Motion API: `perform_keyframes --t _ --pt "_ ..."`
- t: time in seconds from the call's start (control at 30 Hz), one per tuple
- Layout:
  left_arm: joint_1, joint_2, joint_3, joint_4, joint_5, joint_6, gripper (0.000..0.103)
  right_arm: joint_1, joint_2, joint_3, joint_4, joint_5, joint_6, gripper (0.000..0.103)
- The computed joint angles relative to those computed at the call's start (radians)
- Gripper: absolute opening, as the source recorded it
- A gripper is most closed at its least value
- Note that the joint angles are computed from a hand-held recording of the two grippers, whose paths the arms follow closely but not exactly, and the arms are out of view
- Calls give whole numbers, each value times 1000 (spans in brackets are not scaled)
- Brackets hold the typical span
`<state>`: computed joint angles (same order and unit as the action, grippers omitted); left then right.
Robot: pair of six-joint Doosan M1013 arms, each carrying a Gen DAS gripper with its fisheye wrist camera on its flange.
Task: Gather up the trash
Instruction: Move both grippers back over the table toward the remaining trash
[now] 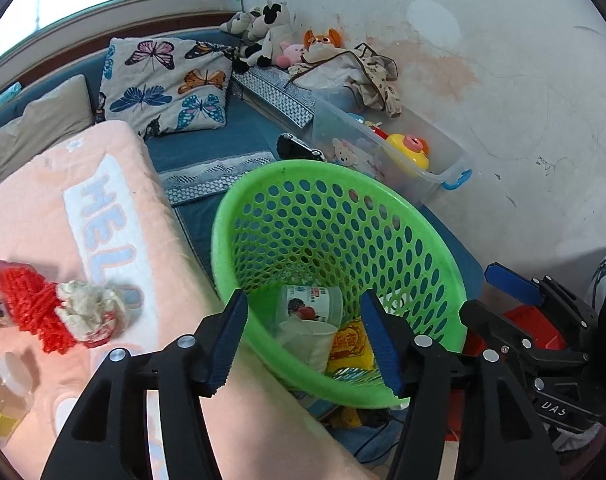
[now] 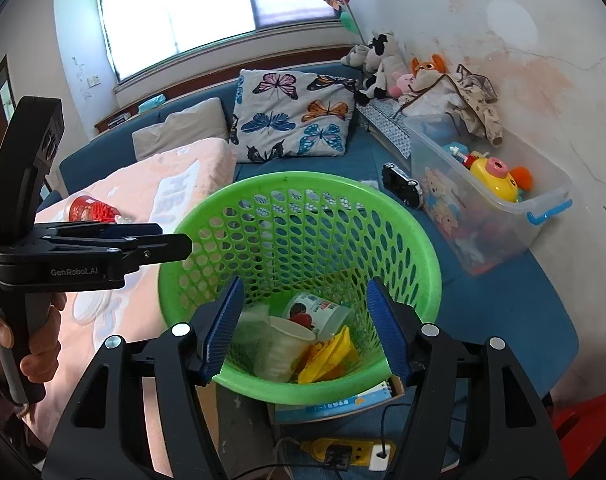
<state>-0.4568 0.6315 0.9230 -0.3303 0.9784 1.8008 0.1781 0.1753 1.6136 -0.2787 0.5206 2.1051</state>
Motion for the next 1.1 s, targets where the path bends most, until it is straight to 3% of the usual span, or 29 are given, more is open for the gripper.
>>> perform_keyframes --t 0.27,0.63,1.1 --pt "30 -65 79 77 -56 -42 57 34 -3 -7 29 -24 -44 67" --pt "105 -155 212 225 -144 -114 66 92 29 -56 94 -28 -134 71" --pt "220 -176 278 339 -160 -198 83 155 101 -148 177 19 -241 71"
